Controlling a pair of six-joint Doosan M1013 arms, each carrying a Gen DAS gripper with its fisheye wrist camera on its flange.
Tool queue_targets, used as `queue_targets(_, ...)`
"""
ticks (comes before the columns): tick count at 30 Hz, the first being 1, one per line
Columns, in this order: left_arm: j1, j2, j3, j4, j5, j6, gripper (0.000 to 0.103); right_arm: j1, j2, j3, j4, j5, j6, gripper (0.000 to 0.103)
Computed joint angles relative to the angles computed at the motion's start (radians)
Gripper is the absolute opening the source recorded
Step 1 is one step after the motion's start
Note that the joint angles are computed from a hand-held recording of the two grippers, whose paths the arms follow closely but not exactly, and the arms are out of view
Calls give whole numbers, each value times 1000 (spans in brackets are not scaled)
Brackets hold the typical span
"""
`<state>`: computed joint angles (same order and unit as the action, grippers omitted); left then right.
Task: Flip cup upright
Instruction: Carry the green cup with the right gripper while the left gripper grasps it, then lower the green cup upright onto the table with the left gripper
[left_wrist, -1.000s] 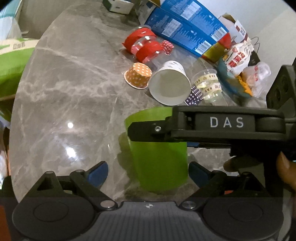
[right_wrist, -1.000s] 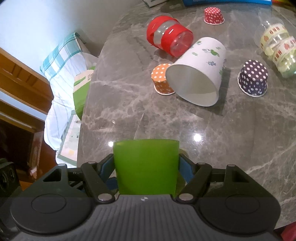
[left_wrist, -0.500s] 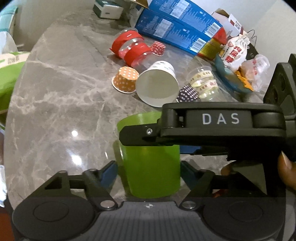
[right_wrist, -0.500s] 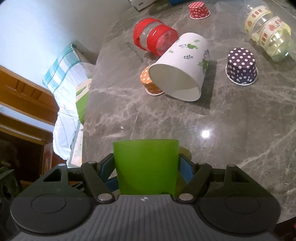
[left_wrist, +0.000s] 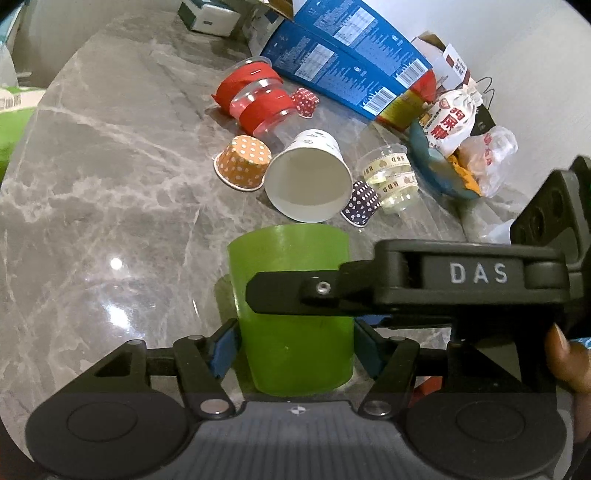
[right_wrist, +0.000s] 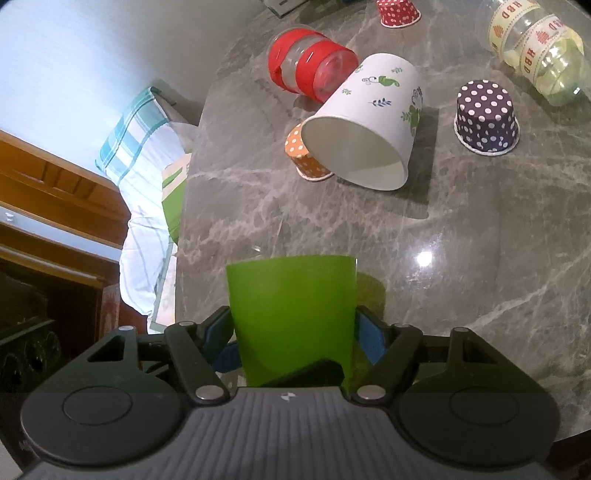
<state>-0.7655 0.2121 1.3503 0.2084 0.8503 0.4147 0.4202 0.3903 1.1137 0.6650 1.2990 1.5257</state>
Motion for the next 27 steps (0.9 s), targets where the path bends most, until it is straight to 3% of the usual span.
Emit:
queue_targets(3,1,-4,6,2,-6,4,68,-4,-7,9,10,-10,-12,76)
queue_targets(5,1,-5,8,0,-9,16,68,-7,-11,14,22,-17,-24,90)
queue_targets(8,0,-7,11,1,-13,30,68,-11,-29,33,28,-68,-31,97)
queue_targets(12,-14,-15,24,61,-29,33,68,-27,-59,68,57,-129,-51,99)
queue_targets(16,-38,-32,62,168,-78,-7,68,-55,-124,162,107,-257,-89,101)
queue_targets(22,-137,-49,125,646,-72,-229,68,-79,-218,307,178,-431,-160,101)
queue_targets(27,-221,-18,159,1049,76,-422,68,-57,-290,424,177,-619,-217,102)
